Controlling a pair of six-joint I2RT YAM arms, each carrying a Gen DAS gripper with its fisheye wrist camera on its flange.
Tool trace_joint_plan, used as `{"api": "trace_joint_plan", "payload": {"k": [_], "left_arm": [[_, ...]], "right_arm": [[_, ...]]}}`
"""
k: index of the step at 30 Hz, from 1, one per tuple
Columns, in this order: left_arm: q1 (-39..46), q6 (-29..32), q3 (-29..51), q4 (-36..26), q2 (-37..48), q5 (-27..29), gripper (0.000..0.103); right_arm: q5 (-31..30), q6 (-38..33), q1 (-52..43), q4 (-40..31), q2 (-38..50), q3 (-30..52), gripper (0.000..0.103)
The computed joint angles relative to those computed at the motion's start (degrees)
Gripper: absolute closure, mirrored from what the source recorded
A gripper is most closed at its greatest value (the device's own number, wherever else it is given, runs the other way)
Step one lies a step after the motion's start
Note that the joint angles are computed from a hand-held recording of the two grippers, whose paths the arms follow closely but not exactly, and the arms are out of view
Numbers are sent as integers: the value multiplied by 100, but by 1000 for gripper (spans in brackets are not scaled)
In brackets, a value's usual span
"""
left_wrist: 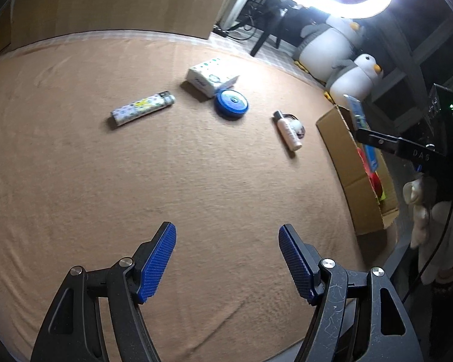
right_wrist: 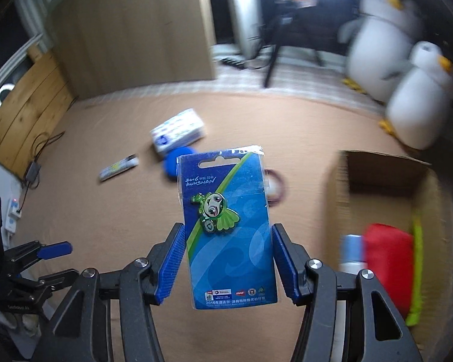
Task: Organize objects
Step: 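Lift the blue pin card with the right tool and carry it over the box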
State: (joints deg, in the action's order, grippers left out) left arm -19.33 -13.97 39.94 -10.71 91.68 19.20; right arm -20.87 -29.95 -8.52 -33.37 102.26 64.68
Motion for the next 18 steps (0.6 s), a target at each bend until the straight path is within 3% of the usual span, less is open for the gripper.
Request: {"api": "trace_joint_plan", "payload": {"k": [8,18], "left_arm": [[-280,-122,243,24,204,-95,29],[-531,-240,420,67,366,-187,29]], "right_arm": [[68,-172,-1089,-180,597,842,50],[184,-216,-1540,-363,1278,1526,50]]}}
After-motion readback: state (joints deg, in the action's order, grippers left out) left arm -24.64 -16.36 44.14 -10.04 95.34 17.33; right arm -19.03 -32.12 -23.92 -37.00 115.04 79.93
